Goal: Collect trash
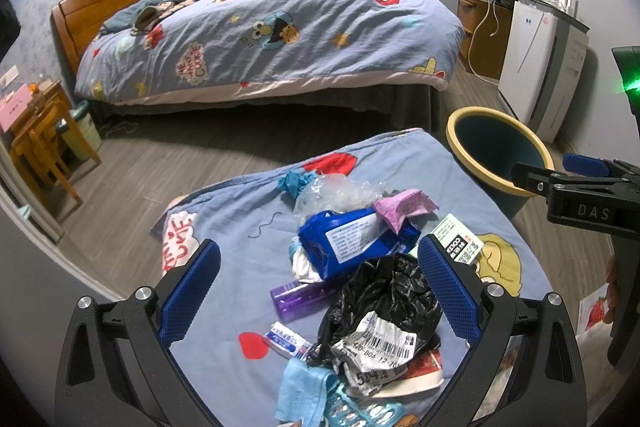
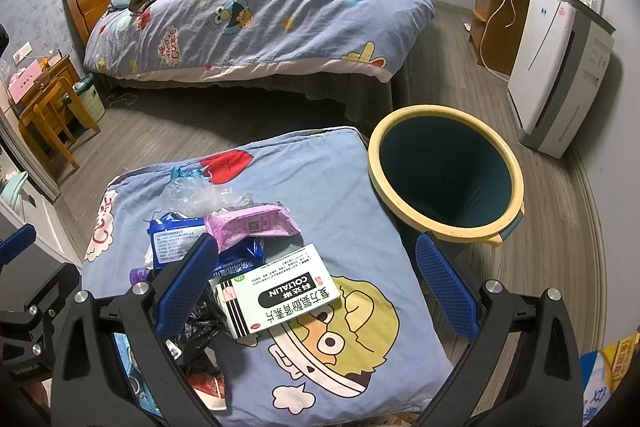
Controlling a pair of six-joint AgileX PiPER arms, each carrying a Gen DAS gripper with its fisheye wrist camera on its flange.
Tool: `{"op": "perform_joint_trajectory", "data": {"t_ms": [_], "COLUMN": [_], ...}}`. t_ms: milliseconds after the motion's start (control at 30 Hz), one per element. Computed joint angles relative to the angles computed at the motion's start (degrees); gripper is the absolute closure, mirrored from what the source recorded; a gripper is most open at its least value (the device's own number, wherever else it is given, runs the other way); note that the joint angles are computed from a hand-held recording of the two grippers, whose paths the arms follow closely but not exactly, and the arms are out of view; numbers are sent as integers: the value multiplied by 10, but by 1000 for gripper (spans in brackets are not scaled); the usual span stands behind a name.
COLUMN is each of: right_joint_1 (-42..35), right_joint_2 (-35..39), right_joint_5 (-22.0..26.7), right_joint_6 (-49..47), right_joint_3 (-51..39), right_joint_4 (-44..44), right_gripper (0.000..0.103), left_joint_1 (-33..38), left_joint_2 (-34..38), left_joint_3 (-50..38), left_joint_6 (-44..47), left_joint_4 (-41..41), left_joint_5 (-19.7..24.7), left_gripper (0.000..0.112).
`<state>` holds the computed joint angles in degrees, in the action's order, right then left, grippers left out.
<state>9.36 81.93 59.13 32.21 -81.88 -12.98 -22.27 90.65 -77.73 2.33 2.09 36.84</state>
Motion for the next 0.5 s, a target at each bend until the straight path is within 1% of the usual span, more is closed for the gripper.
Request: {"op": "perform_joint_trajectory", "data": {"t_ms": [233,367,433,500], "right_joint_1": [3,3,-7,-12], "right_joint_2": [-11,-19,-14,-15], "right_joint_5": [6,3,13,13], "right_joint_6": [17,39,32,28], "right_joint_3": [7,18,8,9], "right_joint_4": [-5,-11,4,15], "right_gripper": [6,6,6,6], "left_joint_1": [-7,-13,-13,-8], "left_joint_2": [3,24,34,44], "left_joint_3": [-1,-3,-2,5], "left_joint_6": [-5,-12,-3,24], "left_joint_4": [5,19,12,-7], "left_joint_5": [5,20,26,25], "left_gripper": [14,15,15,15]}}
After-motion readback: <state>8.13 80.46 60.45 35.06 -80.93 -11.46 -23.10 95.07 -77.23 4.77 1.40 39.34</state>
